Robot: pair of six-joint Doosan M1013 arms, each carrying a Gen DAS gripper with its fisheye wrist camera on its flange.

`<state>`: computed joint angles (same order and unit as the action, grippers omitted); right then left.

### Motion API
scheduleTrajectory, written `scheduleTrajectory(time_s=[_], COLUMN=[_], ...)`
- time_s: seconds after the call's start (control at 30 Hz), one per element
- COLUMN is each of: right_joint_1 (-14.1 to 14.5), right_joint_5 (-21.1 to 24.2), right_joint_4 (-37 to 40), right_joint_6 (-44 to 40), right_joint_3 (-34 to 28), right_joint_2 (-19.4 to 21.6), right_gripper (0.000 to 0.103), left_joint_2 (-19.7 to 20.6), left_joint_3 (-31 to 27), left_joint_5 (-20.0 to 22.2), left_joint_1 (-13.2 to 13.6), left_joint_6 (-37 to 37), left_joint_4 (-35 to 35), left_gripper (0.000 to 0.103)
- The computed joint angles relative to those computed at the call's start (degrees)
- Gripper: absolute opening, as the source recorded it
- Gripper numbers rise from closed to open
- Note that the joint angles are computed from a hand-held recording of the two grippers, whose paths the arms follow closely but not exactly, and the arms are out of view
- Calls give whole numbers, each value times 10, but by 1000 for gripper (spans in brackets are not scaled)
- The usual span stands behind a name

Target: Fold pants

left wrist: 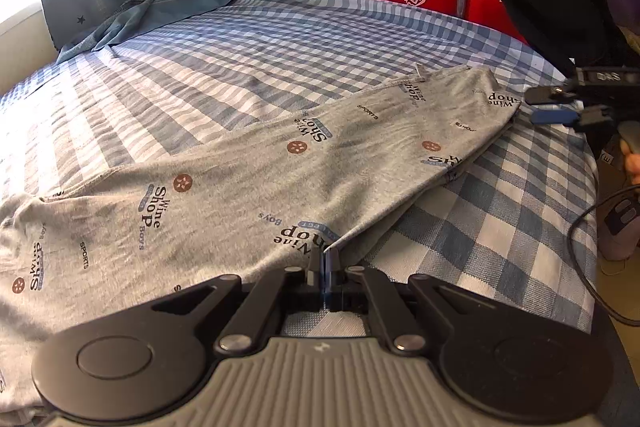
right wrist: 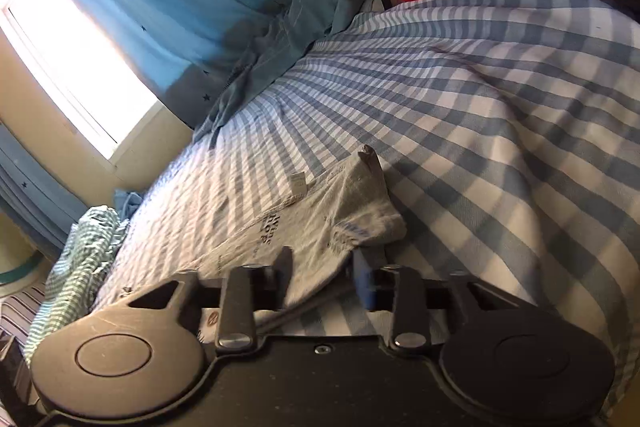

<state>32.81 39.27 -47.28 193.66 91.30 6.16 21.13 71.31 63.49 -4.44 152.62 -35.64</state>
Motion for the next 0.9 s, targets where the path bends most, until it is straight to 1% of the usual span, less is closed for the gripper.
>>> scheduleTrajectory(time_s=[0.03,0.1,0.23,0.3,0.37,0.4,0.43,0.47,0.5,0.53,0.57,0.6,0.63,0.67,0.73,0.83,0.9], right_joint_1=[1,2,-1,-5,-2,0,1,0,0,-1,-1,-3,-6,-8,-6,9,15], right_joint_5=[-8,-19,-19,-19,-2,6,9,10,11,17,27,34,36,38,47,88,110], right_joint_4=[10,15,-21,-38,-70,-95,-123,-148,-171,-187,-193,-190,-184,-173,-179,-210,-203], right_joint_6=[1,9,41,65,113,155,210,272,326,365,379,373,355,333,303,264,223], right_joint_3=[5,12,2,-4,-8,-6,-1,6,12,16,15,12,8,2,-6,-18,-24], right_joint_2=[-3,-2,11,20,28,30,29,28,27,26,27,28,29,31,32,33,34], right_gripper=[62,62,62,60,51,49,44,37,32,23,18,11,6,4,4,3,3], left_joint_2=[0,0,-1,-2,-3,-4,-4,-3,-3,-3,-3,-4,-4,-5,-7,-12,-13], left_joint_3=[0,0,1,3,4,5,5,5,5,5,5,5,6,7,10,16,18], left_joint_5=[1,-1,-5,-8,-10,-11,-12,-12,-13,-13,-14,-15,-16,-17,-20,-22,-22], left_joint_1=[0,-1,-2,-3,-3,-3,-3,-4,-4,-4,-4,-4,-4,-4,-2,1,1], left_joint_6=[0,0,-10,-12,-13,-13,-14,-14,-15,-16,-15,-15,-15,-14,-12,0,7], left_joint_4=[2,4,9,10,11,11,11,12,13,14,14,14,13,10,4,-8,-5], left_gripper=[0,0,0,0,0,0,0,0,0,0,0,0,0,0,0,0,0])
